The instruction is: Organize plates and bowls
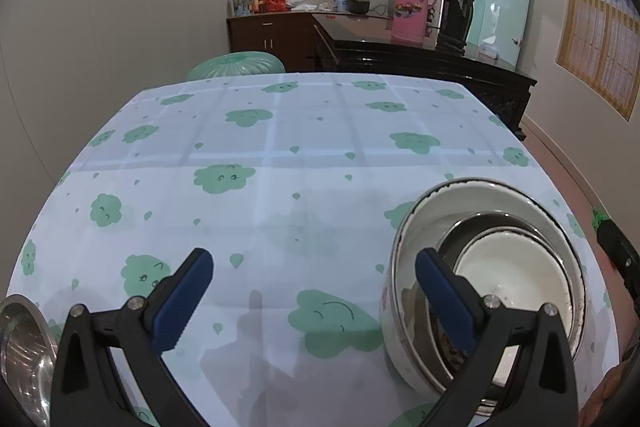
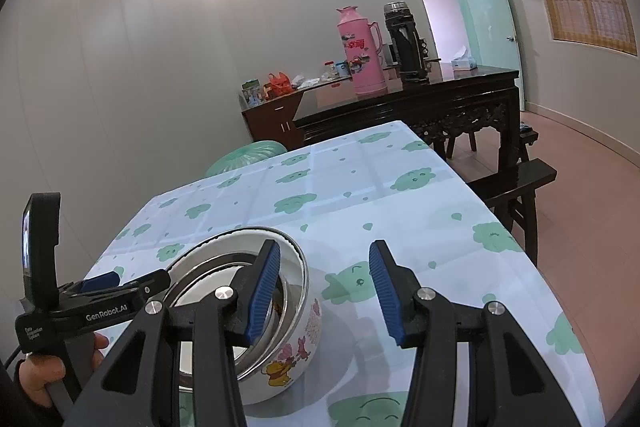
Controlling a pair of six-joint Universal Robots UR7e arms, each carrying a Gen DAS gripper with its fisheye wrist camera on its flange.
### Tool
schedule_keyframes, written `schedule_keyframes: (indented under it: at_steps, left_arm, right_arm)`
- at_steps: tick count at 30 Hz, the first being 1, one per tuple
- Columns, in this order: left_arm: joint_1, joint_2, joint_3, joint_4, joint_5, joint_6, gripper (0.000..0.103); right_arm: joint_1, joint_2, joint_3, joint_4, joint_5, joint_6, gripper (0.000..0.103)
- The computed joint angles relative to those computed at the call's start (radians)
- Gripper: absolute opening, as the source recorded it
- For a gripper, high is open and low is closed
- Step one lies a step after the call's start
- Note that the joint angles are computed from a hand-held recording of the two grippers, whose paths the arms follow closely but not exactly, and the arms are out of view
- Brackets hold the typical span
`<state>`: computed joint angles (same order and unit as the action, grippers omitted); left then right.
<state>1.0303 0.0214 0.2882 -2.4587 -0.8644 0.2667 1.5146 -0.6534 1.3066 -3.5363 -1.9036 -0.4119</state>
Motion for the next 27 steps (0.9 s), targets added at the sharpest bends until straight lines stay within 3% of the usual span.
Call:
schedule_keyframes:
  at_steps: [8, 17, 23, 24, 27]
  left_arm:
    - [-0.003, -0.012, 0.004, 0.069, -0.038, -0.016, 0.103]
    - [0.005, 0.028, -0.105, 0.198, -0.055, -0.092, 0.103]
    - [-0.006, 0.027, -0.078, 0.149, -0.003, -0.05, 0.103]
    - [-0.007, 0.031, -0.086, 0.158, 0.001, -0.047, 0.103]
    - [-0.01, 0.067, -0.161, 0.219, 0.021, -0.049, 0.103]
  right_arm:
    - [-0.003, -0.007, 0.002, 0.037, 0.013, 0.011, 0.05]
    - [-0.004, -0.009, 0.001, 0.054, 0.015, 0.021, 0.05]
    - [-0.004, -0.009, 0.0, 0.055, 0.013, 0.027, 0.053]
    - [-0.005, -0.009, -0.002, 0.061, 0.015, 0.031, 0.058]
    - [-0.008, -0.013, 0.003, 0.069, 0.034, 0.035, 0.059]
